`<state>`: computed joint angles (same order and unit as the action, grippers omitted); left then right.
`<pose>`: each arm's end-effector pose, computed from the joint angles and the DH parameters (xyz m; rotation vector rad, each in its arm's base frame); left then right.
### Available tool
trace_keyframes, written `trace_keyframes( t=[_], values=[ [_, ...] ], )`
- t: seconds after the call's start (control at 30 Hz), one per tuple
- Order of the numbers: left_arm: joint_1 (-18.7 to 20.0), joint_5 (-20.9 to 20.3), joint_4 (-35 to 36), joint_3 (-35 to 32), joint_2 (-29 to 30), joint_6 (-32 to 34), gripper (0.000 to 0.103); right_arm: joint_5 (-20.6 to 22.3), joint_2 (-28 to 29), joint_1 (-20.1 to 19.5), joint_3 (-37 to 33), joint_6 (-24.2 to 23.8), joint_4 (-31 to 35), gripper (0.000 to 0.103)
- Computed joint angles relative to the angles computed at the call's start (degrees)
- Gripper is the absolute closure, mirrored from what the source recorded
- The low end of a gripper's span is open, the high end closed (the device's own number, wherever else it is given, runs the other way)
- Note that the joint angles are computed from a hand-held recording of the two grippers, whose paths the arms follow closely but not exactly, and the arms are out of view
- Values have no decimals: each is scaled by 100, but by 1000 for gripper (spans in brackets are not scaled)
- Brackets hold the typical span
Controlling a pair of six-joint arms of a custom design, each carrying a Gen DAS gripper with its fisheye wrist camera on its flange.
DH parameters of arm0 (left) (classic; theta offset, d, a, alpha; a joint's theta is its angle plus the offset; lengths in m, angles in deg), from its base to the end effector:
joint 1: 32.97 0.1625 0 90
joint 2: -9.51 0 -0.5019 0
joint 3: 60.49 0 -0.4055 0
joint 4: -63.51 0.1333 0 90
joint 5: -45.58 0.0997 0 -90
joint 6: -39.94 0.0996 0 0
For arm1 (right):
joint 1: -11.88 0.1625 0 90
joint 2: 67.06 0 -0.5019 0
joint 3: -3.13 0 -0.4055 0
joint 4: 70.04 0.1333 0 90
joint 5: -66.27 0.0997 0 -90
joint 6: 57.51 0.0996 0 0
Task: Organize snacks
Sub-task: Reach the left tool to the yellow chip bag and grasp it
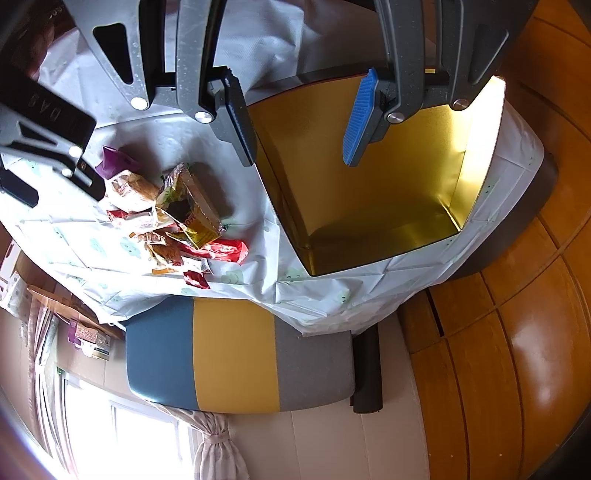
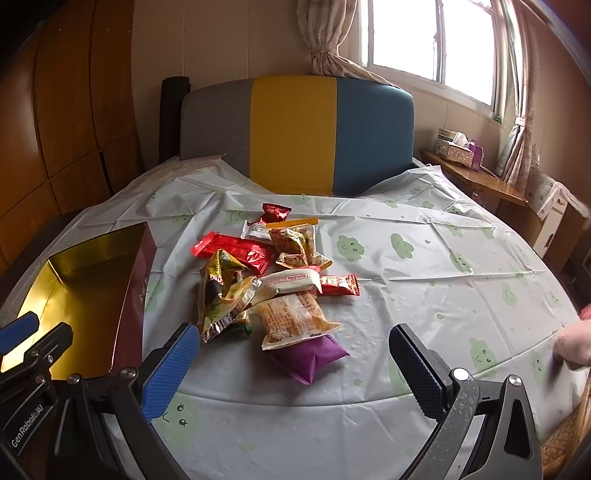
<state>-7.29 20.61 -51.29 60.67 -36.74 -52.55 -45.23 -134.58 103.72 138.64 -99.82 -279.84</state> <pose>-0.3396 -0.4114 0.0301 0.0863 1.9710 -1.0030 0.1121 -0.4750 0.2714 0.6792 -2.2486 0.9123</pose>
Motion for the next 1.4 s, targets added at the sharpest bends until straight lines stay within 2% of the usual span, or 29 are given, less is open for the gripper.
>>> trace_keyframes(
  t=[0.2, 0.37, 0.43, 0.47, 0.57, 0.6, 0.67, 0.73, 0.8, 0.93, 1.03, 1.13, 1.23, 1.3, 1.37, 1.4],
  values=[
    [53, -164, -800, 124, 11, 617, 54, 139, -240, -84, -382, 102, 717, 0],
    [156, -589, -2984, 466, 84, 2035, 54, 354, -531, -265, -1069, 229, 2205, 0],
    [192, -696, -3377, 450, 184, 2458, 54, 369, -579, -374, -1422, 249, 2817, 0],
    [216, -742, -3470, 415, 229, 2636, 54, 357, -578, -433, -1560, 230, 3008, 0],
    [381, -1239, -4629, 477, 282, 3440, 54, 189, -481, -607, -1895, 117, 3239, 0],
    [442, -1335, -4681, 415, 296, 3550, 54, 133, -446, -672, -1984, 160, 3300, 0],
    [499, -1276, -4536, 248, 362, 3767, 54, 136, -417, -824, -2131, 485, 3528, 0],
    [614, -1449, -4616, 129, 370, 4005, 54, 128, -411, -895, -2291, 955, 3957, 0],
    [798, -1691, -4560, -48, 355, 4047, 54, 285, -421, -930, -2325, 1136, 4051, 0],
    [1089, -1856, -4655, -430, 459, 4257, 54, 305, -417, -881, -2258, 928, 3979, 0],
    [1296, -1889, -4641, -775, 642, 4440, 46, 330, -403, -846, -2216, 750, 3968, 0],
    [1498, -1990, -4765, -1003, 794, 4634, 44, 371, -398, -830, -2190, 583, 3960, 0],
    [1661, -1918, -4728, -1224, 944, 4770, 33, 380, -389, -823, -2192, 517, 3997, 0],
    [1792, -1983, -4579, -1363, 1005, 4777, 18, 385, -384, -816, -2200, 495, 4032, 0],
    [1911, -2037, -4298, -1483, 1028, 4594, 19, 359, -365, -806, -2207, 456, 4021, 0],
    [1907, -1973, -4327, -1484, 1039, 4648, 27, 338, -356, -803, -2205, 439, 4002, 0]
  ],
)
